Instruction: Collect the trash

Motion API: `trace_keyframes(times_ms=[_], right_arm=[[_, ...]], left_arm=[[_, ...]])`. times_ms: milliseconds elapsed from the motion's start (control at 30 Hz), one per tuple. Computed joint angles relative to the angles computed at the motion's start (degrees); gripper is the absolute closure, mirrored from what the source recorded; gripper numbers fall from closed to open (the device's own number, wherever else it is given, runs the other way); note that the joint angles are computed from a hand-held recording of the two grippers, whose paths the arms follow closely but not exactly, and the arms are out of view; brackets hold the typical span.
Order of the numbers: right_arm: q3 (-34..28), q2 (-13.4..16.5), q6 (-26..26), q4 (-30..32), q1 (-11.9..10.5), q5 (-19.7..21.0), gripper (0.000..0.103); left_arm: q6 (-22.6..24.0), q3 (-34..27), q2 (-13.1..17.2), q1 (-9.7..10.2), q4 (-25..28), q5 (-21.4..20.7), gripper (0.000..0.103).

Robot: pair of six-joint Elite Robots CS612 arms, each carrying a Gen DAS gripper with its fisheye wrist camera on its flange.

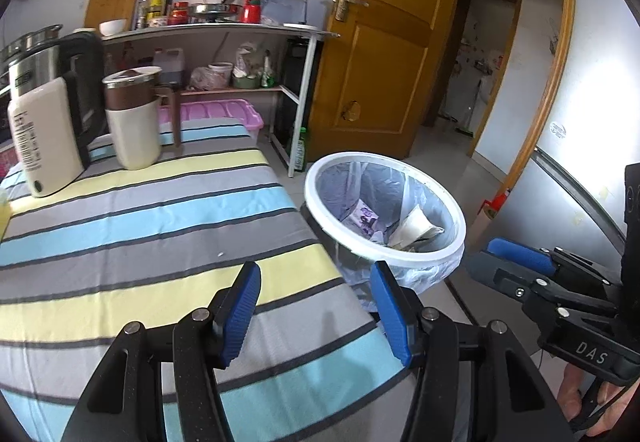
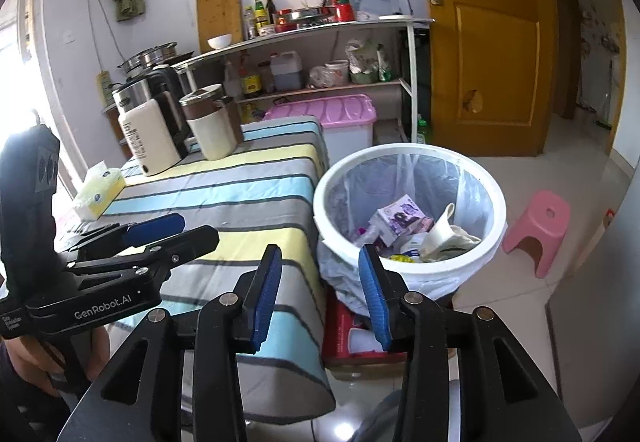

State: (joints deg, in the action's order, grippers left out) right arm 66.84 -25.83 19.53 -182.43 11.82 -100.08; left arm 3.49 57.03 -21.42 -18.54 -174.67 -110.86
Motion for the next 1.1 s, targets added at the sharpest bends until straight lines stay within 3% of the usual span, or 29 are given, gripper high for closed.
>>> trace_keyframes(times_ms=[433,1100], right_arm=[[2.32,-0.93,-0.69,-1.73,0.97,0.19,0.061],[3.62,-1.36,-1.47,-2.86,1.76,-1.29,0.061]], left_arm=[[-1.12,7.12,-2.86,0.68,-6.87,3.48,0.046],[-0.88,10.76,-4.36,0.77,-8.99,4.58,0.046]])
